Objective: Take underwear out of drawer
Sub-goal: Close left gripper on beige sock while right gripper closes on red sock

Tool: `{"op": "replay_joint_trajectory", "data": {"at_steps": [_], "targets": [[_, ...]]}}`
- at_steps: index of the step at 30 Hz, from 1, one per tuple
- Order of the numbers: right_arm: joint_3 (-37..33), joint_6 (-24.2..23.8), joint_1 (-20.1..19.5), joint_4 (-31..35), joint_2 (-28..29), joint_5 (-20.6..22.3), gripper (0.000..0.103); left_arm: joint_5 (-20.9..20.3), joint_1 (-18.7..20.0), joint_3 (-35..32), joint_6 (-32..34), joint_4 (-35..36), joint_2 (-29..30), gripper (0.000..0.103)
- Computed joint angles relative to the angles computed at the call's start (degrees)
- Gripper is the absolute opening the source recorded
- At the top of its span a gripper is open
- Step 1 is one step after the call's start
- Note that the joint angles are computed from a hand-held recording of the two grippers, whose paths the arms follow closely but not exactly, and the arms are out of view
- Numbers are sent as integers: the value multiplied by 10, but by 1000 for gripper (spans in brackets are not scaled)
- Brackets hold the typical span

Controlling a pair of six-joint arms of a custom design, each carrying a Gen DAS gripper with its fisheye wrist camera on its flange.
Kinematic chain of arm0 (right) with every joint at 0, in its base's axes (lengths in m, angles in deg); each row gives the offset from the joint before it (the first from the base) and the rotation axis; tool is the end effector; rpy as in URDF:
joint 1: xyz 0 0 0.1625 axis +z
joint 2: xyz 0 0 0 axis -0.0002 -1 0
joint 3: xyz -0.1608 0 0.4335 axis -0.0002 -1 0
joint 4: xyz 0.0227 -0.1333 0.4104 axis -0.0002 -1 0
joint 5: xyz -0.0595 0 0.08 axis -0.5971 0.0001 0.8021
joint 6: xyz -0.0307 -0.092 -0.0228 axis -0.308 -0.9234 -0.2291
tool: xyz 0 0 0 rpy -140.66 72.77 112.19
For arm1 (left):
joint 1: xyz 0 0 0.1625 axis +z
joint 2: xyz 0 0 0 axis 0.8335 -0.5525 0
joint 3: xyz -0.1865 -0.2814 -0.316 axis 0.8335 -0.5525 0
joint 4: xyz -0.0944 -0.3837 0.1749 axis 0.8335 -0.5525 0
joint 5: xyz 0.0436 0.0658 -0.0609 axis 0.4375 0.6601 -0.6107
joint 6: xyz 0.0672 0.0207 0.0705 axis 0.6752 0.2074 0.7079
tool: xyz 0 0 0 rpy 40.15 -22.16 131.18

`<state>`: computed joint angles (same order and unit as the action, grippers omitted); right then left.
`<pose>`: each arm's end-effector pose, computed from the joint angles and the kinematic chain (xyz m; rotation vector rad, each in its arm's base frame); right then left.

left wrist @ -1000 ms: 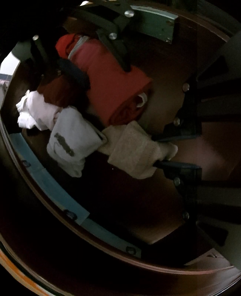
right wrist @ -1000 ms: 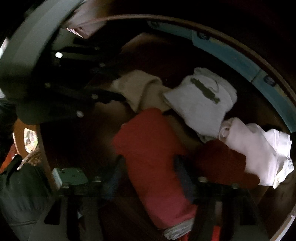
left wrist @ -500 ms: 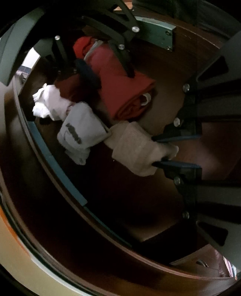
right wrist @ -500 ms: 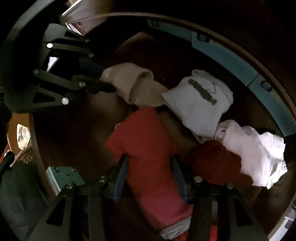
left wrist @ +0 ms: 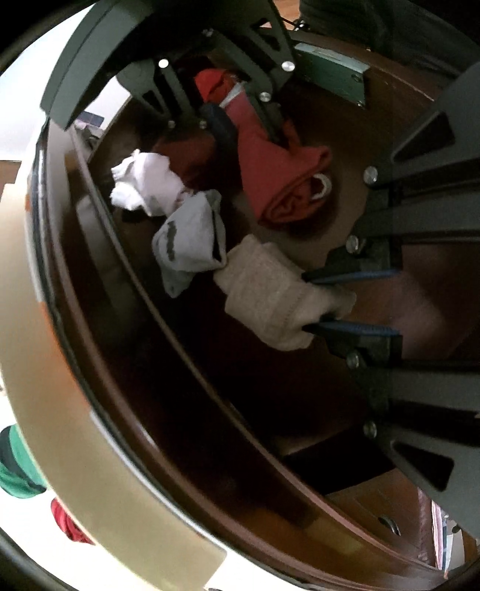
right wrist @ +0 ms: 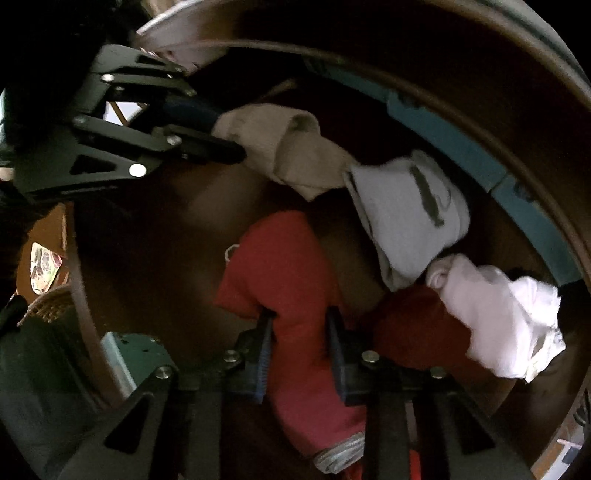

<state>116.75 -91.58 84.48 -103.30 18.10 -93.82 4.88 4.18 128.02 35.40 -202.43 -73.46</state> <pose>0.0192 -0.7255 0.2054 0.8028 -2.4338 0.1749 -0.2624 -0.8444 0.1196 1.3957 2.1771 -0.0721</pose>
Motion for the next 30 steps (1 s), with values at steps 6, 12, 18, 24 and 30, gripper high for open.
{"op": "replay_joint_trajectory", "data": {"at_steps": [6, 12, 18, 24, 30], "targets": [[33, -33, -2, -34, -20, 47, 27, -19, 1, 36, -7, -10, -28, 16], [49, -44, -7, -53, -37, 91, 27, -44, 2, 48, 5, 14, -39, 16], [73, -41, -16, -86, -57, 129, 27, -68, 6, 36, 11, 36, -38, 16], [96, -34, -29, -121, -88, 183, 27, -90, 7, 55, 4, 7, -53, 16], [119, -22, -30, -150, -107, 221, 27, -126, 8, 94, -15, -61, -80, 16]]}}
